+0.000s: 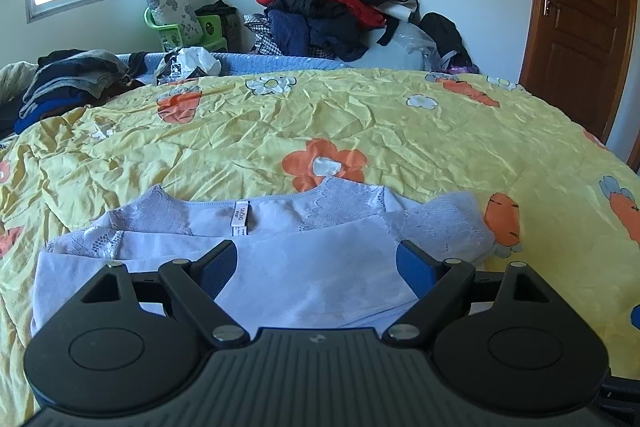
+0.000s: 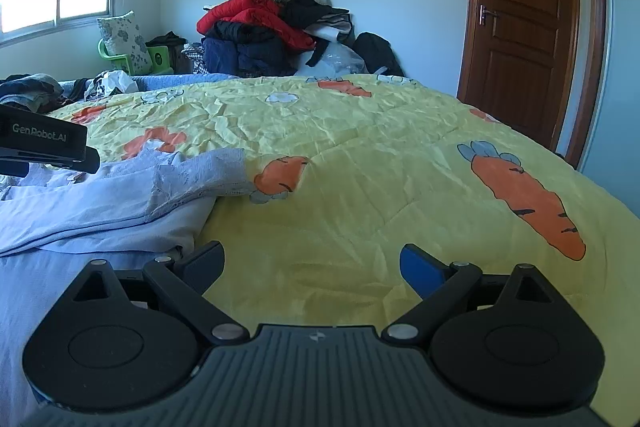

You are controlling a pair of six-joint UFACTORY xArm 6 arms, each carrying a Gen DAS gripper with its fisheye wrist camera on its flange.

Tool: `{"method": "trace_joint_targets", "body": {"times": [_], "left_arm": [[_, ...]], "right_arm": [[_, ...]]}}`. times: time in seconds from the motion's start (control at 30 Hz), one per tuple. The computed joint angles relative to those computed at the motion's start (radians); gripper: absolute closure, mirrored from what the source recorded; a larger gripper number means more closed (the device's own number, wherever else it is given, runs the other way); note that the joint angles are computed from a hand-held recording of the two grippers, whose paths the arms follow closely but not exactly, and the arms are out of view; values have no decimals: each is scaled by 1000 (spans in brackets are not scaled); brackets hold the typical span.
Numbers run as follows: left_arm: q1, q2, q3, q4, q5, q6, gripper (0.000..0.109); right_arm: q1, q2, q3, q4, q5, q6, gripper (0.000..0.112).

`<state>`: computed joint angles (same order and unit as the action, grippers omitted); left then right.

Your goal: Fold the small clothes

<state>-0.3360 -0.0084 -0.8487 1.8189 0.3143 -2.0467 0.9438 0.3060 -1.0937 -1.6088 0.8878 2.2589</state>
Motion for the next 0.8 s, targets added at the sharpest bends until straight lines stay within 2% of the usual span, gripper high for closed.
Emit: {"method": "trace_joint_targets", "body": {"times": [0.4, 0.8], "left_arm": [[-13, 8, 2, 13, 79, -3, 21], [0, 12, -8, 2, 85, 19, 21]], "right_arm": [[3, 6, -1, -5, -14, 11, 16], [3, 6, -1, -10, -20, 14, 16]]}}
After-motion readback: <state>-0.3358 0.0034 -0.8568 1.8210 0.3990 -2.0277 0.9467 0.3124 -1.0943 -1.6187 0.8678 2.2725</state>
